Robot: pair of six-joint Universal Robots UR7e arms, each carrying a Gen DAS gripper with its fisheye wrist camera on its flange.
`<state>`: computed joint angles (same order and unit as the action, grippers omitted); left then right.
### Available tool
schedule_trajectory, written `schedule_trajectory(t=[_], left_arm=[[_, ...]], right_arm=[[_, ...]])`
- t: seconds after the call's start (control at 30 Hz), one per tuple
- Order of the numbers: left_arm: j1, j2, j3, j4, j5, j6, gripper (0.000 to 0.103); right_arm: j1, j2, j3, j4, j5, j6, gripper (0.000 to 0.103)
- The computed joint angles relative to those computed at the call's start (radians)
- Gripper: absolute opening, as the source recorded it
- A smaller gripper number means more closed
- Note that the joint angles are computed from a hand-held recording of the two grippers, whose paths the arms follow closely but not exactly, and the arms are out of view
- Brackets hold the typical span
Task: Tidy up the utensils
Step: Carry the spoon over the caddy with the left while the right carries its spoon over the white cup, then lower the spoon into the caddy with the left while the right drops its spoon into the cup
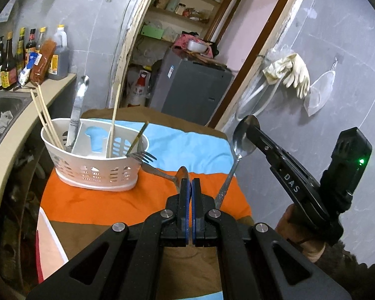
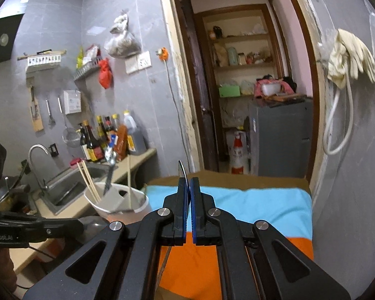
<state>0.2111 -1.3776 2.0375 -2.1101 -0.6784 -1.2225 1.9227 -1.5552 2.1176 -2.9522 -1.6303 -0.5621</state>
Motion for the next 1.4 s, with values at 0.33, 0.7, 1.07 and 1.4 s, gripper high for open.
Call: schedule_trajectory(t=[0.33,0.7,1.07,1.4], left_arm=[[-0.064,-0.080,-0.058,0.151,0.009,-0.107,0.000],[-0.097,-0.170,-0.104,0.301,0.067,-0.253,0.000],[-0.032,-0.244,-0.086,0.214,0.137,-0.154,0.000],[0.059,-0.315,-0.015,0.118,0.051,-0.127,0.000]], right_arm=[[0.054,0.041,-0.049,-0.032,0.042,0.014,0.001],[0.101,0.134,-0.106,-0.145,0.095,0.032,0.001],[0.138,0.288,-0.141,-0.352,0.082,-0.023,0.001],[0.129,0.361,-0.143,-0.352,0.039,-0.043,0.001]])
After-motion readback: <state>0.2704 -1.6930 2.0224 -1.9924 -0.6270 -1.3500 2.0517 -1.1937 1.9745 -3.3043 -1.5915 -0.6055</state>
